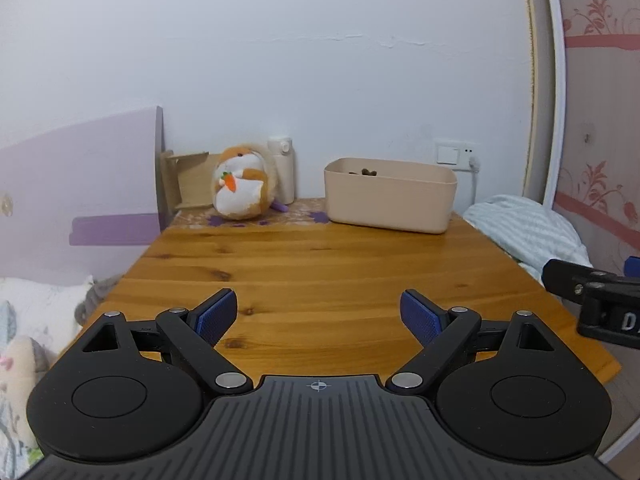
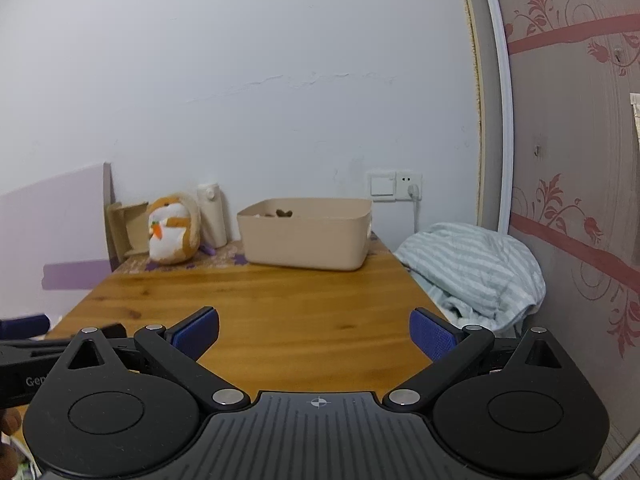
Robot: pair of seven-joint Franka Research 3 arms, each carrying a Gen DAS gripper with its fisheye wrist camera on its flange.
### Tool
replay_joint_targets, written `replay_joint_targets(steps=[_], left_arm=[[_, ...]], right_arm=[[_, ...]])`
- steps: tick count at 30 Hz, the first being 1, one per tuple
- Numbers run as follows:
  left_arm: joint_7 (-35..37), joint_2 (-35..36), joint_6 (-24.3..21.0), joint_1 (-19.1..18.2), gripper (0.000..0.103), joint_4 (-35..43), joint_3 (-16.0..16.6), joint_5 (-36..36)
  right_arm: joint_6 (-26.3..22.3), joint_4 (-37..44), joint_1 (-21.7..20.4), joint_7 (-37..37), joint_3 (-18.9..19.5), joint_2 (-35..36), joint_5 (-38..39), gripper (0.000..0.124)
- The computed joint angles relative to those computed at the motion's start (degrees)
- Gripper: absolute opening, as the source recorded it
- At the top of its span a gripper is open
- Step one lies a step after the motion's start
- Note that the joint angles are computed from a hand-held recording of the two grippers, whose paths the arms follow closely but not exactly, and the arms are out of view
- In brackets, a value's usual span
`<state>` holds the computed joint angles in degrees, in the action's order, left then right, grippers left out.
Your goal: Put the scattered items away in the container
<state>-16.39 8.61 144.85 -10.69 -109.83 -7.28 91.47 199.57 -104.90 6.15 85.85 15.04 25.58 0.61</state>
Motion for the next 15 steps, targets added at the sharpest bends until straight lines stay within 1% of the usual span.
replay_joint_targets(steps=[2,3,7,11,13,15], left_arm=[[-0.62,-1.36,1.91,0.31,0.090,-1.80,-0.09,-0.66],[-0.69,-1.92,2.52,0.45,0.090,-2.57,-0.21,-1.01],[-0.22,-3.62,2.48,0.63,0.090,-5.03,-0.90,-2.53],[-0.49,-4.85,2.69,1.13,0.090,-6.68,-1.26,-3.59],[-1.06,-5.31,3.18,1.39,0.090,-7.30,-1.38,-3.34],[-1.23,-5.53,2.65,1.45,0.090,-7.59,-1.63,-3.16]], right_arm=[[0.82,-2.02,1.69,-1.09,-1.71,-1.28,0.97,0.103],[1.23,-3.00,1.97,-1.33,-1.96,-1.81,1.07,0.103],[1.72,-5.83,2.09,-1.38,-2.02,-3.50,0.46,0.103],[2.29,-7.14,3.89,-2.18,-3.62,-4.31,1.65,0.103],[2.21,-7.31,3.69,-1.88,-3.35,-4.33,1.44,0.103],[1.99,-7.30,3.57,-1.64,-3.20,-4.26,1.27,0.103]])
